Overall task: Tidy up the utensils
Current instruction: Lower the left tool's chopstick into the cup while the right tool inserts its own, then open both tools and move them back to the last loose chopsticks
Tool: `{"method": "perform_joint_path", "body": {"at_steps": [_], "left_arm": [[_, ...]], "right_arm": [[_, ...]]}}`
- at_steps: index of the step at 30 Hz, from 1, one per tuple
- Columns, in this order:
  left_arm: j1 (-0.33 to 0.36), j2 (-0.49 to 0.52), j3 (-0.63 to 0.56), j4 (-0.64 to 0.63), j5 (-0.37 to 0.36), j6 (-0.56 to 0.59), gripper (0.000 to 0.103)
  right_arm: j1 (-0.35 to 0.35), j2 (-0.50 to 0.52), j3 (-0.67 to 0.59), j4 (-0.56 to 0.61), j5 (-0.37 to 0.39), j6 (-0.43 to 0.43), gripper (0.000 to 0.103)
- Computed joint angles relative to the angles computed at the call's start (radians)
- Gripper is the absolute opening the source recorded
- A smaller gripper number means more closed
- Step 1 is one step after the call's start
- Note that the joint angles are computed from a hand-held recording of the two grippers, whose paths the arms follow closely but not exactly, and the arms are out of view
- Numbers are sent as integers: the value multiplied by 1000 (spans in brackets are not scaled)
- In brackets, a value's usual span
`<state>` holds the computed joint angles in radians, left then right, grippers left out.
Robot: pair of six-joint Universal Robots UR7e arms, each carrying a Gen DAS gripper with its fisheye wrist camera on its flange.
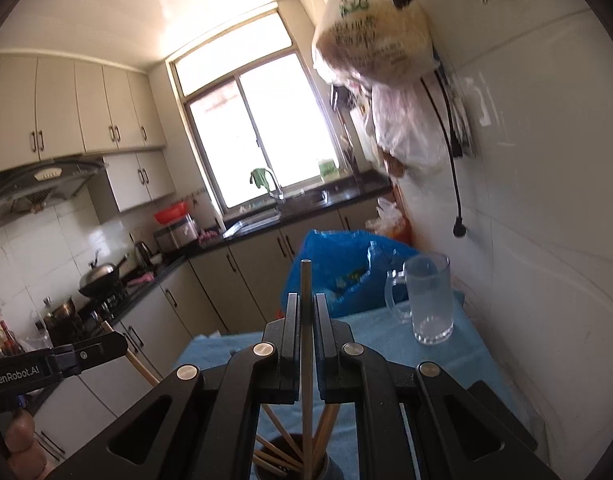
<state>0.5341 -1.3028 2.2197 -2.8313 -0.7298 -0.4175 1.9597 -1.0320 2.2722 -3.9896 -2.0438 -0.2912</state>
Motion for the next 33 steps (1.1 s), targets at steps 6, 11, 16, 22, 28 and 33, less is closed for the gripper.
{"method": "perform_joint_path", "body": {"at_steps": [6,11,16,22,28,33], "left_arm": [[11,-5,9,36,-11,-27,10],[-19,-62,49,42,5,-44,19],[-54,-168,120,95,23,-100,20],[-51,-330,234,291,42,-244,20],[162,-274,262,342,-85,-310,20],[320,-137,222,275,-159,-266,20]], "right_arm": [[-25,-4,8,83,15,28,10],[-11,-31,32,60,12,26,11],[10,-75,98,36,24,53,15],[21,-85,197,80,62,83,17],[-1,19,227,128,67,98,17],[-32,64,224,175,64,118,17]]}}
